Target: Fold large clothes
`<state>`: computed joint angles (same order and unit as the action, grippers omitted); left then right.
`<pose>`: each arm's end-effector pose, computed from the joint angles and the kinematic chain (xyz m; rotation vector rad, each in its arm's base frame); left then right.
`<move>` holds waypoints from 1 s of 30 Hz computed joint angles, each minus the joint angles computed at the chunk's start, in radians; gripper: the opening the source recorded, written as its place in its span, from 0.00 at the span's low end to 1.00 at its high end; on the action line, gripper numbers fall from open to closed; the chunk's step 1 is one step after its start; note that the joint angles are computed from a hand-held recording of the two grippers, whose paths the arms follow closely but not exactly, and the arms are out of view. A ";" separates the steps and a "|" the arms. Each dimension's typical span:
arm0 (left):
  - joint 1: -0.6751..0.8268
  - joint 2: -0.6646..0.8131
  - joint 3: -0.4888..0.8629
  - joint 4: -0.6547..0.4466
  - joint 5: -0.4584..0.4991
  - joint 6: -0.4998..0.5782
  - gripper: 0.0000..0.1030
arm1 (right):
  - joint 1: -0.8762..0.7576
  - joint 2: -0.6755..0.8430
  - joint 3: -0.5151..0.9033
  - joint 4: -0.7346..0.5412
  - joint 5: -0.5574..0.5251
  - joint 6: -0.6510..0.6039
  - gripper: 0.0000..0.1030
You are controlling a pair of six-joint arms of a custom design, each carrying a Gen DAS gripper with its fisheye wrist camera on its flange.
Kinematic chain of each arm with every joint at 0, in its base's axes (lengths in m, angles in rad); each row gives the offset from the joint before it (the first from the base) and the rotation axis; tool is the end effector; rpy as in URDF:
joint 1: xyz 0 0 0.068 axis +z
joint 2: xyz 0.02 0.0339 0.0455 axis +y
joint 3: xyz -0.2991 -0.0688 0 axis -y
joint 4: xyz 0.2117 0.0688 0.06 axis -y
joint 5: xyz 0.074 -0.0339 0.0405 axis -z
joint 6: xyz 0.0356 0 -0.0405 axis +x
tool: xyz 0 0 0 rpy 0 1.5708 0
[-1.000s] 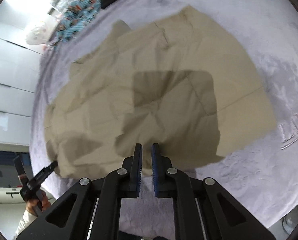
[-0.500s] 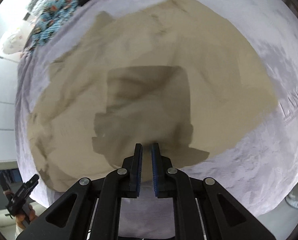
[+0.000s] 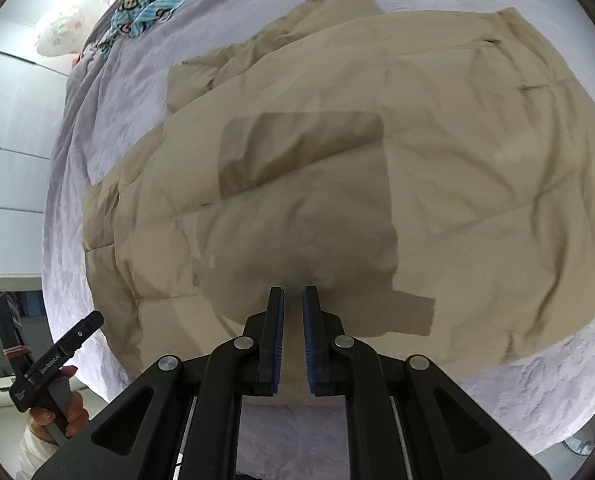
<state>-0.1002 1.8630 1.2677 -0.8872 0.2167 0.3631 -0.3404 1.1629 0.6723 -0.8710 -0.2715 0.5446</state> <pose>0.3223 -0.0401 0.2225 0.7053 2.9268 -0.3072 0.1341 -0.0374 0.2353 1.2172 2.6670 0.4297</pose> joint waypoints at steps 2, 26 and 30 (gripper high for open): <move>-0.011 0.023 0.016 -0.003 -0.007 -0.008 0.96 | 0.030 0.038 -0.008 0.036 0.004 0.032 0.11; 0.014 0.424 0.387 -0.292 0.271 0.174 0.96 | 0.069 0.172 -0.064 0.163 -0.043 0.092 0.78; -0.052 0.460 0.410 -0.345 0.335 0.236 0.96 | 0.072 0.178 -0.060 0.154 -0.037 0.086 0.78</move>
